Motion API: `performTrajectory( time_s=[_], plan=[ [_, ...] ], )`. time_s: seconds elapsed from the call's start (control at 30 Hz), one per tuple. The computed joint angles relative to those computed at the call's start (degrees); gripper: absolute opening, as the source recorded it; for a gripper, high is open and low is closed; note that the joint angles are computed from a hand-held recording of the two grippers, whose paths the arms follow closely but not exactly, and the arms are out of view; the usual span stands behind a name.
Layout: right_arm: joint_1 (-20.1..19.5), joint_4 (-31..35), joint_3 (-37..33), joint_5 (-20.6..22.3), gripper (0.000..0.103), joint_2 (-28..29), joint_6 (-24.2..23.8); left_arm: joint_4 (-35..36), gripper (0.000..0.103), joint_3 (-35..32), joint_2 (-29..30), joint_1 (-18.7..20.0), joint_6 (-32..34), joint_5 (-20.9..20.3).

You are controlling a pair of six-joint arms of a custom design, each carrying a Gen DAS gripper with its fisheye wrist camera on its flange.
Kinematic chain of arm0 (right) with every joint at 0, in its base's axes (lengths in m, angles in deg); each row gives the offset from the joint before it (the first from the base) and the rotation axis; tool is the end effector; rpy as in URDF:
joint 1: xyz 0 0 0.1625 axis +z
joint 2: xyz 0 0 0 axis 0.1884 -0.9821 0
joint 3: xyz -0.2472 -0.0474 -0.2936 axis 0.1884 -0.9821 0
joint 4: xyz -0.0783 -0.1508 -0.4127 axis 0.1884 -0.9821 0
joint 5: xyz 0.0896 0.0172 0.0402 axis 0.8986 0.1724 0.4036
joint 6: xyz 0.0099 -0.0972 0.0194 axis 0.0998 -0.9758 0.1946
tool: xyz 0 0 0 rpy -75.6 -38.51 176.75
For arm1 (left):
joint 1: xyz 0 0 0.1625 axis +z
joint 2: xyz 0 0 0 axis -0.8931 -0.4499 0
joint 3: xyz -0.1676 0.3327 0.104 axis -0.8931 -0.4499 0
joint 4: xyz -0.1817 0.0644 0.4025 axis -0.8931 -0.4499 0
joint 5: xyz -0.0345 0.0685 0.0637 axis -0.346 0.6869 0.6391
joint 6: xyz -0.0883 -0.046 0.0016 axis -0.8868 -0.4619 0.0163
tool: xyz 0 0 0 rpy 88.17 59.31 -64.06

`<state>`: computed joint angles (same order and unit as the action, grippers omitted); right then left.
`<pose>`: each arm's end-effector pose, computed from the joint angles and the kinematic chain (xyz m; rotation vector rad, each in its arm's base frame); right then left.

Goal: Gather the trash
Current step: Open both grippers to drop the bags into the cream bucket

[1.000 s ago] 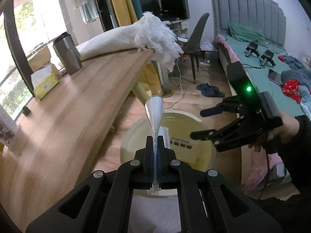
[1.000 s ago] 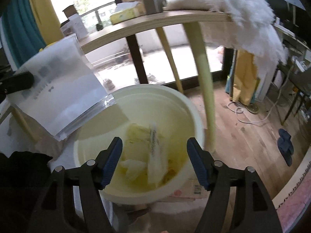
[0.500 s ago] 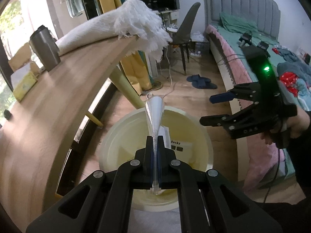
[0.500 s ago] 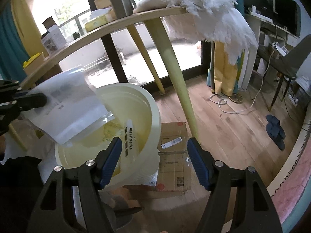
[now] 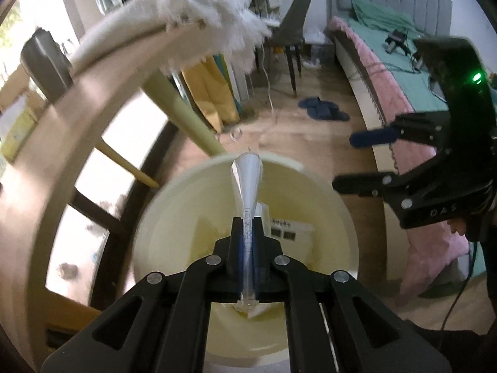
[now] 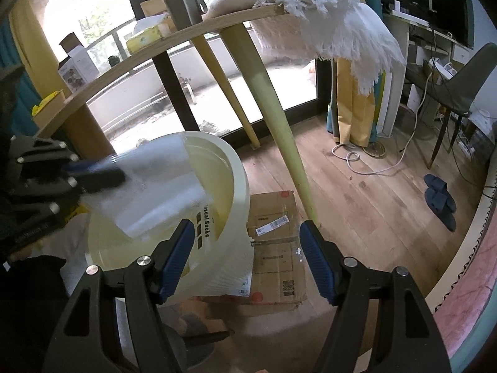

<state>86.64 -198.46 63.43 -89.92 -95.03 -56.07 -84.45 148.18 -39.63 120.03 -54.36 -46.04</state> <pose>0.2038 -0.6881 0.0995 0.8254 -2.6655 0.5807 -0.1982 -0.6745 0.1793 0.8619 2.2021 -0.4670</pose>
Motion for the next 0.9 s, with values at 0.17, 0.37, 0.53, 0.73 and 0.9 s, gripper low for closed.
performTrajectory(
  time_s=[0.17,0.37,0.53,0.73,0.9],
  plan=[
    [0.31,-0.11,0.3,-0.4,0.071,0.01,-0.24,0.46,0.037,1.1,-1.2,-0.11,-1.08,-1.03],
    [1.05,-0.1,0.6,-0.79,0.071,-0.3,-0.62,-1.06,0.043,3.29,-3.72,-0.57,-1.81,-2.47],
    [1.77,0.12,0.64,-1.25,0.071,-0.54,-1.56,-2.69,0.045,5.24,-6.15,-1.13,-2.43,-2.98],
    [3.55,-0.14,0.85,-1.87,0.071,-0.55,-2.25,-4.82,0.045,8.35,-9.91,-1.91,-2.87,-2.19],
    [5.23,0.36,0.47,-2.3,0.071,-0.23,-2.84,-7.6,0.046,11.23,-12.97,-2.5,-2.54,-0.41]
  ],
)
